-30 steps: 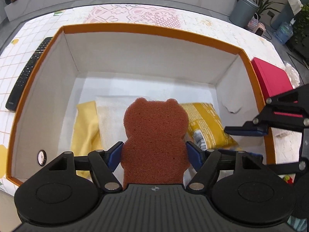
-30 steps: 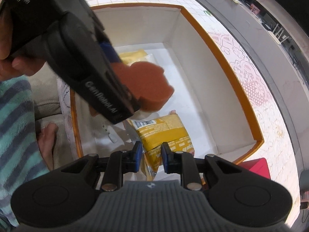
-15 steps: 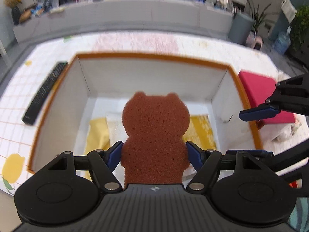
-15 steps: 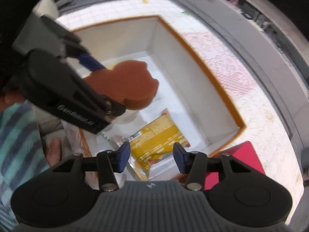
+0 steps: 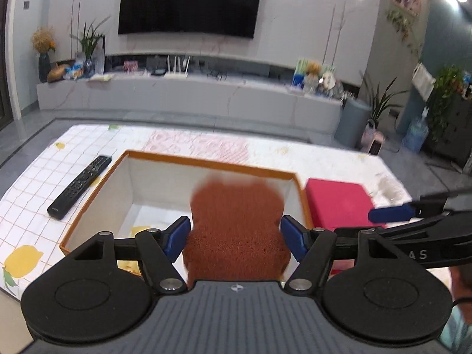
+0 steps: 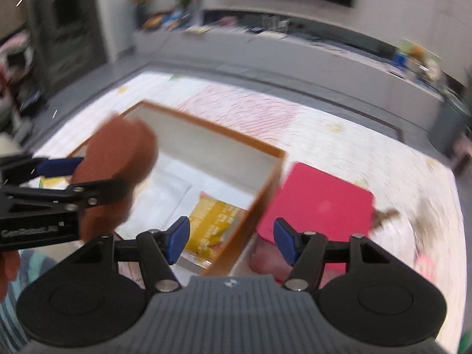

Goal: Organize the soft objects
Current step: 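Open the right tool to drop the snack bag while the left tool lowers the sponge into the box, then grasp the brown bear sponge with the right tool while the left tool releases it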

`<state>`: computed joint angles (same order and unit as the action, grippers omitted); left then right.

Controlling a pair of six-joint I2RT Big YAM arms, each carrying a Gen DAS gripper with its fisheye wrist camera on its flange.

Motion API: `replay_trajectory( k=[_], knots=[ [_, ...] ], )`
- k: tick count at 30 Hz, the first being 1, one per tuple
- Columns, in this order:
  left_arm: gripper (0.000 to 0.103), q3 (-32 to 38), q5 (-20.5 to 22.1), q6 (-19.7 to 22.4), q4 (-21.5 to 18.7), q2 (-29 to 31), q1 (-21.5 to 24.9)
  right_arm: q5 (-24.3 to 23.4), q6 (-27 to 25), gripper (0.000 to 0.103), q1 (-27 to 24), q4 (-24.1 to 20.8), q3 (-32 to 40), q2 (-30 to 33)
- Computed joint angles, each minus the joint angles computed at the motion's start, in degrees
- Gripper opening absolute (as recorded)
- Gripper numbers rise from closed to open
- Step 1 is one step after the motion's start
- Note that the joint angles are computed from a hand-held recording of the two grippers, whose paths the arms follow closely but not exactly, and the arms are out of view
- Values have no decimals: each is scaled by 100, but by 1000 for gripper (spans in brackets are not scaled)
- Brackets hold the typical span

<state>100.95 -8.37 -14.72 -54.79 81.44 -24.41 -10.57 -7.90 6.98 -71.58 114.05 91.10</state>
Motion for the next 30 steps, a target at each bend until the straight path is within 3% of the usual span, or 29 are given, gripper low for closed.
replay_trajectory(
  k=[2,5,10,14,18,21,27,30],
  knots=[
    [73,-184,-129,-29,222,-147,-146,23,292,62,-132,275,-414,-296],
    [73,-411,-125,-133,518,-299,-363,210,641,62,-290,662,-1053,-778],
    [72,-512,-17,-220,539,-327,-544,270,1134,62,-706,1014,-1843,-1410],
    [71,-441,244,-244,96,-272,-423,-15,1222,63,-1169,989,-2252,-1710],
    [71,-407,256,-11,-527,-300,-493,-255,1129,67,-1387,845,-2534,-1857],
    [71,-369,440,-89,-1062,-234,-567,-461,1122,67,-1404,770,-2798,-1947],
    [72,-658,1001,-598,-1414,-181,-600,-723,968,67,-1196,679,-3215,-2053],
    [70,-658,661,-600,-1595,-144,-684,-887,691,66,-1060,583,-3356,-2116]
  ],
)
